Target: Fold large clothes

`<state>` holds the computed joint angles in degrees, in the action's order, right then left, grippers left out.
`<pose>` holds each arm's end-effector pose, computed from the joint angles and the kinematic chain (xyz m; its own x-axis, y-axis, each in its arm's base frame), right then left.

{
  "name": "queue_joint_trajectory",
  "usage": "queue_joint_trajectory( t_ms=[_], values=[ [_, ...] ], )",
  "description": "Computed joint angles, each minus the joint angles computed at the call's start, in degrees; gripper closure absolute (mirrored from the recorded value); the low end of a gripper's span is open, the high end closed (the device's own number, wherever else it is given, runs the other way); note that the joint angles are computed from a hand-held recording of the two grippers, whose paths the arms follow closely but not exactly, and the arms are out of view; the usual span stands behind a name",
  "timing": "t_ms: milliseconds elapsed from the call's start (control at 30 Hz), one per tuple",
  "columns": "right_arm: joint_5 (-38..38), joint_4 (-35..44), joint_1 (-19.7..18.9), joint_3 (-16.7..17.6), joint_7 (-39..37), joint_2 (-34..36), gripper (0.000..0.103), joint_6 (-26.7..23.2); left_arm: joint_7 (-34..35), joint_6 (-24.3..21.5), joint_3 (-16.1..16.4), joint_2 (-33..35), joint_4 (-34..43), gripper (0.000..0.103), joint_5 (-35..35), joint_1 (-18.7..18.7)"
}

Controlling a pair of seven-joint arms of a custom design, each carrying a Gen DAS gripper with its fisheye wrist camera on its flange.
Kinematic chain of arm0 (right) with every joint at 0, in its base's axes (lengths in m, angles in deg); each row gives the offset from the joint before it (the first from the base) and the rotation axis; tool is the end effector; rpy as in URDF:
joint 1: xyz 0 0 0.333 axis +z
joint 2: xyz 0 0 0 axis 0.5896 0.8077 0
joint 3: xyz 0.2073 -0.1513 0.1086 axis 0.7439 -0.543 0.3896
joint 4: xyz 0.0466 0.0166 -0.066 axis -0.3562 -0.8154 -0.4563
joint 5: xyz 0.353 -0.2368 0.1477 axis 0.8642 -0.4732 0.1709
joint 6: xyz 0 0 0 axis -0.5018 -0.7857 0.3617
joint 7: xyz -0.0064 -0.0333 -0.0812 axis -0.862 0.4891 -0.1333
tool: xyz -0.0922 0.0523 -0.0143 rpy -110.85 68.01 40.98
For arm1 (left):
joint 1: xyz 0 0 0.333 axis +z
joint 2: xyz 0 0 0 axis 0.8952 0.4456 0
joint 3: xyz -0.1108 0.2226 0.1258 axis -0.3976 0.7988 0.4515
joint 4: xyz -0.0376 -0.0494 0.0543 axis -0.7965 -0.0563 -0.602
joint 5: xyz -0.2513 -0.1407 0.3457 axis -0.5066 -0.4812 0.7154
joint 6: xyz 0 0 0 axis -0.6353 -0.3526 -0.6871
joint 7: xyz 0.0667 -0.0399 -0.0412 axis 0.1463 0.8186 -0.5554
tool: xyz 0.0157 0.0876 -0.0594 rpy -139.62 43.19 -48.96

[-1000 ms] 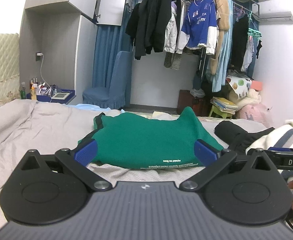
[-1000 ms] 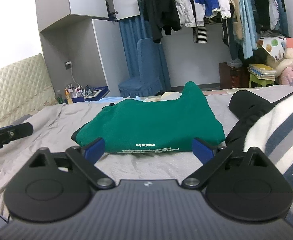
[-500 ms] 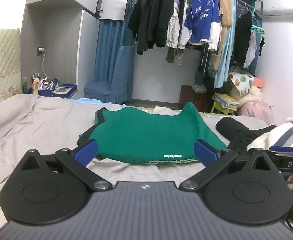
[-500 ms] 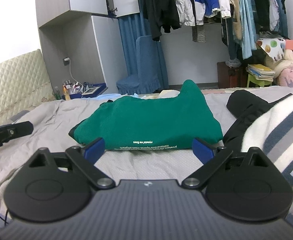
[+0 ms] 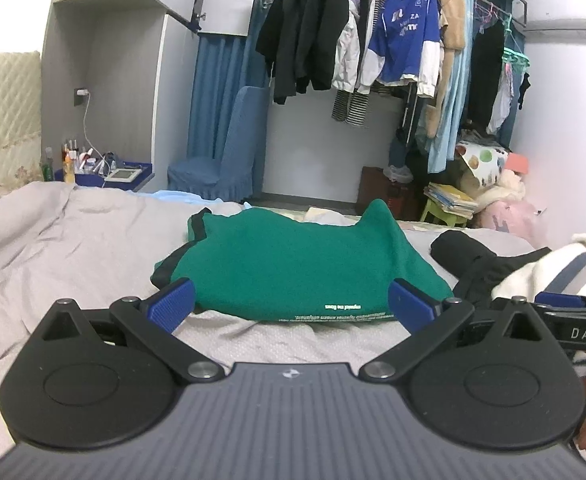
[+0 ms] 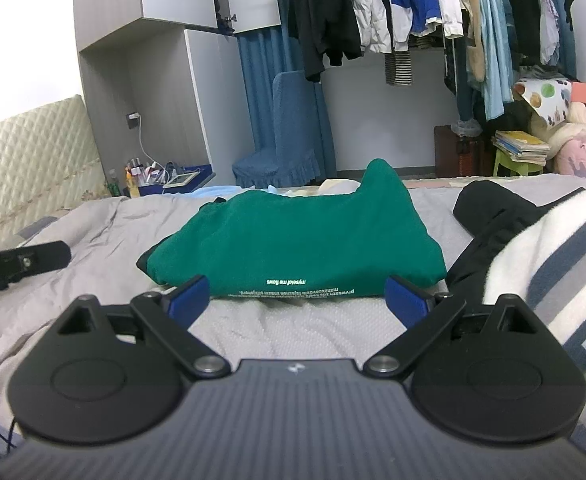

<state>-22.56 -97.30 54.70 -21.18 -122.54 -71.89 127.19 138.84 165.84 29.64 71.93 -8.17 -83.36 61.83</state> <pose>0.5757 0.2567 0.5130 -0.5846 -0.7948 -0.1630 -0.2446 0.3642 -0.8986 0.6858 -0.1774 0.5854 -0.8132 -0.5677 0.1285 -0.3253 0.2603 -0.9091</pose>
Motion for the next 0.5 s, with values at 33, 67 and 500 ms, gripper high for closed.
queue_joint_trajectory(
  t_ms=[33, 67, 500],
  values=[
    [0.08, 0.01, 0.0, -0.01, 0.0, -0.01, 0.007, -0.13, 0.45, 0.26, -0.05, -0.22, -0.33, 0.0, -0.23, 0.0],
    [0.13, -0.05, -0.02, -0.03, 0.17, -0.09, 0.007, -0.18, 0.67, 0.27, -0.04, -0.27, -0.38, 0.0, -0.39, 0.0],
    [0.51, -0.99, -0.63, 0.06, 0.07, -0.95, 0.007, 0.56, 1.26, 0.21, 0.07, -0.48, -0.42, 0.0, -1.08, 0.03]
  ],
)
